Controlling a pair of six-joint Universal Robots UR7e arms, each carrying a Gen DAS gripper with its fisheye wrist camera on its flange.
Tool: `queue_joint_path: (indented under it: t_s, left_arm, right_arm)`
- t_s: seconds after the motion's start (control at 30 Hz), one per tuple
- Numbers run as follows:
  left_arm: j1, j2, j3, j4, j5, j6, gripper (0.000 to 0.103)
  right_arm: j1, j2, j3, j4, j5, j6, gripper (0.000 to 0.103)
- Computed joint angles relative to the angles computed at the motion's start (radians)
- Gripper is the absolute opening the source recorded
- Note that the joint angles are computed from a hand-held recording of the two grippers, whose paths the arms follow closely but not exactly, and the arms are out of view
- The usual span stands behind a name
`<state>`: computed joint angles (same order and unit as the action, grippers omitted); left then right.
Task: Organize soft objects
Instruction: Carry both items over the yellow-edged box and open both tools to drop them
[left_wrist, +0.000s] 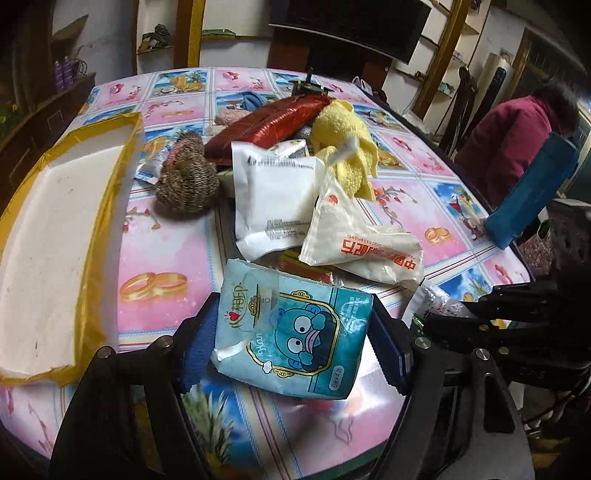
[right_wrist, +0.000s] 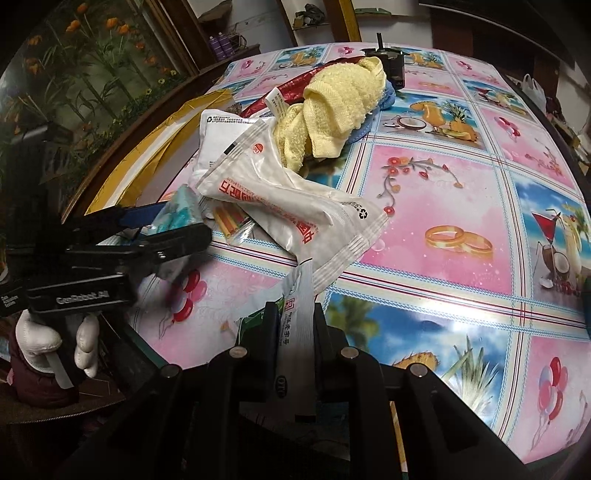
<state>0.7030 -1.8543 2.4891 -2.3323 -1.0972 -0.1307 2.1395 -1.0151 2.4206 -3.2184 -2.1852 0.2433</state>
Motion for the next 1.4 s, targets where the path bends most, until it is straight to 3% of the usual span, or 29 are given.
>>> queue_joint_path:
  t_s: [0.3, 0.53, 0.63, 0.7, 0.8, 0.97, 1.17, 1.27, 1.4]
  left_arm:
    - [0.039, -0.226, -0.083, 0.073, -0.022, 0.026, 0.076]
    - [0.164, -0.185, -0.199, 0.008, -0.011, 0.112, 0.076]
    - [0.207, -0.162, -0.235, 0.003, 0.007, 0.122, 0.076]
    - [0.231, -0.174, -0.239, 0.000, -0.016, 0.138, 0.076]
    - [0.257, -0.203, -0.227, -0.003, -0.047, 0.151, 0.076]
    - [0.318, -0.188, -0.224, -0.032, -0.137, 0.159, 0.076]
    - [0.295, -0.205, -0.198, -0.022, -0.145, 0.163, 0.076]
    - [0.291, -0.222, -0.193, -0.019, -0.150, 0.167, 0.076]
    - [0.295, -0.225, -0.193, -0.011, -0.156, 0.160, 0.076]
  right_arm:
    - [0.098, -0.012, -0.036, -0.045, 0.025, -0.036, 0.005]
    - [0.136, 0.048, -0.186, -0.027, 0.032, -0.114, 0.001]
    - [0.116, 0.063, -0.267, 0.091, 0.071, -0.148, 0.002]
    - [0.094, 0.061, -0.283, 0.181, 0.081, -0.122, 0.003]
    - [0.080, 0.047, -0.255, 0.296, -0.001, -0.019, 0.003]
    - [0.022, -0.013, -0.151, 0.313, 0.038, 0.188, 0.007]
    - [0.040, 0.013, -0.151, 0.307, 0.009, 0.239, 0.007]
    - [0.057, 0.003, -0.124, 0.242, -0.031, 0.219, 0.007]
    - [0.069, -0.004, -0.075, 0.109, -0.012, 0.166, 0.007]
